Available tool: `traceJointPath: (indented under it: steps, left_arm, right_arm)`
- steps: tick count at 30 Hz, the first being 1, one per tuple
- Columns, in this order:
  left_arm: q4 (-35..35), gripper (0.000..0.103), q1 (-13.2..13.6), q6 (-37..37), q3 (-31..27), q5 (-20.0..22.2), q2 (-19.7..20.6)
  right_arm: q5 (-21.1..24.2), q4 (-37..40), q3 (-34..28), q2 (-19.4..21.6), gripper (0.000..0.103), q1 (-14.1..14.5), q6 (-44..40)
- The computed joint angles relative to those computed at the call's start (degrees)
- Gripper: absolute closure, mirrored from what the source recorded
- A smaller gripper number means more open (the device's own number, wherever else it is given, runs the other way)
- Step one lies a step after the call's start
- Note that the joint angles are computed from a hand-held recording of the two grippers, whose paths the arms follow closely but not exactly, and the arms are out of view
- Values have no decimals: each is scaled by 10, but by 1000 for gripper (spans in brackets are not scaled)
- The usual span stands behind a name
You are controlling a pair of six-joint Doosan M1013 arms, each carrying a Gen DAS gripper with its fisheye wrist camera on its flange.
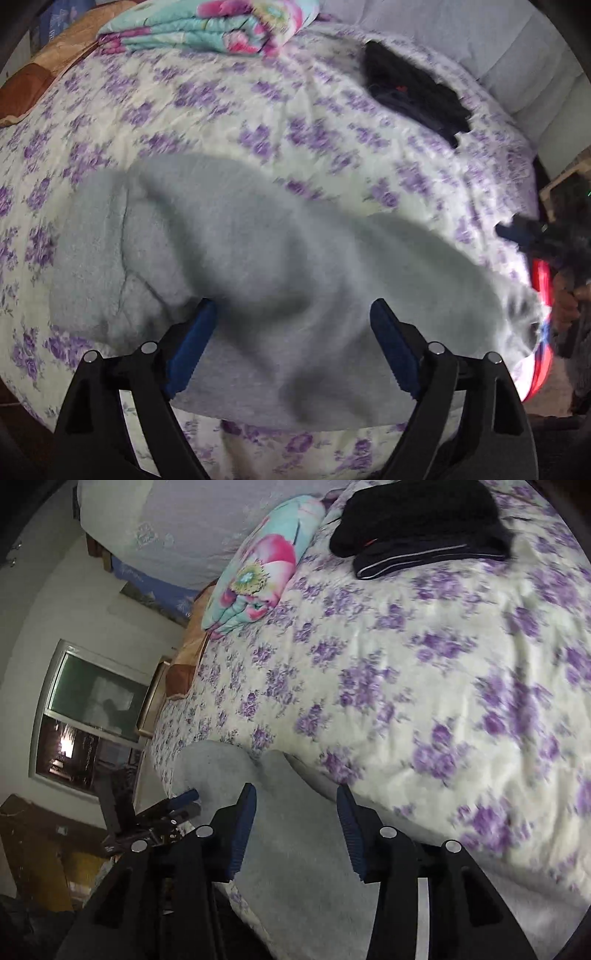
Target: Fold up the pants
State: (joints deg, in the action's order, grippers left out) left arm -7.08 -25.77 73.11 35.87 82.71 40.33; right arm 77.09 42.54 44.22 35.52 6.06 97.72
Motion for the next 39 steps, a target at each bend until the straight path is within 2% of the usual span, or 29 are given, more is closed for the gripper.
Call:
traceJointPath:
  steps: [1, 3, 9, 12, 16, 19, 23, 25, 27, 32, 35, 39]
  left_arm:
    - [4, 21, 1, -3, 15, 8, -3]
    - [10, 21, -1, 23, 72, -41, -32]
    - [47, 20, -11, 21, 96, -43, -45]
    - [50, 20, -12, 12, 94, -43, -44]
    - [42, 20, -10, 15, 99, -48, -46]
    - [31, 19, -7, 19, 100, -51, -47]
    - [20, 19, -3, 16, 106, -58, -49]
    - [21, 19, -4, 16, 107, -60, -50]
    - [25, 17, -5, 19, 106, -59, -49]
    - [11, 18, -1, -26, 72, -32, -40]
    - [21, 18, 3, -58, 73, -76, -54]
    - [32, 18, 12, -73, 45, -50, -39]
  right_arm:
    - [21, 7, -28, 20, 58, 2, 1]
    - [59, 10, -85, 57, 58, 9, 6]
    - [133, -8, -168, 116, 61, 32, -12]
    - [159, -8, -209, 143, 70, 41, -20]
    - [186, -21, -256, 167, 91, 52, -43]
    - [164, -35, -233, 151, 96, 55, -70]
    - [99, -80, -184, 115, 97, 52, -72]
    - [115, -82, -200, 131, 97, 50, -37]
    - [129, -105, -204, 139, 97, 57, -36]
    - [96, -116, -188, 120, 93, 61, -26]
    - [50, -149, -168, 93, 92, 68, -56]
    - [73, -141, -220, 119, 92, 85, -68]
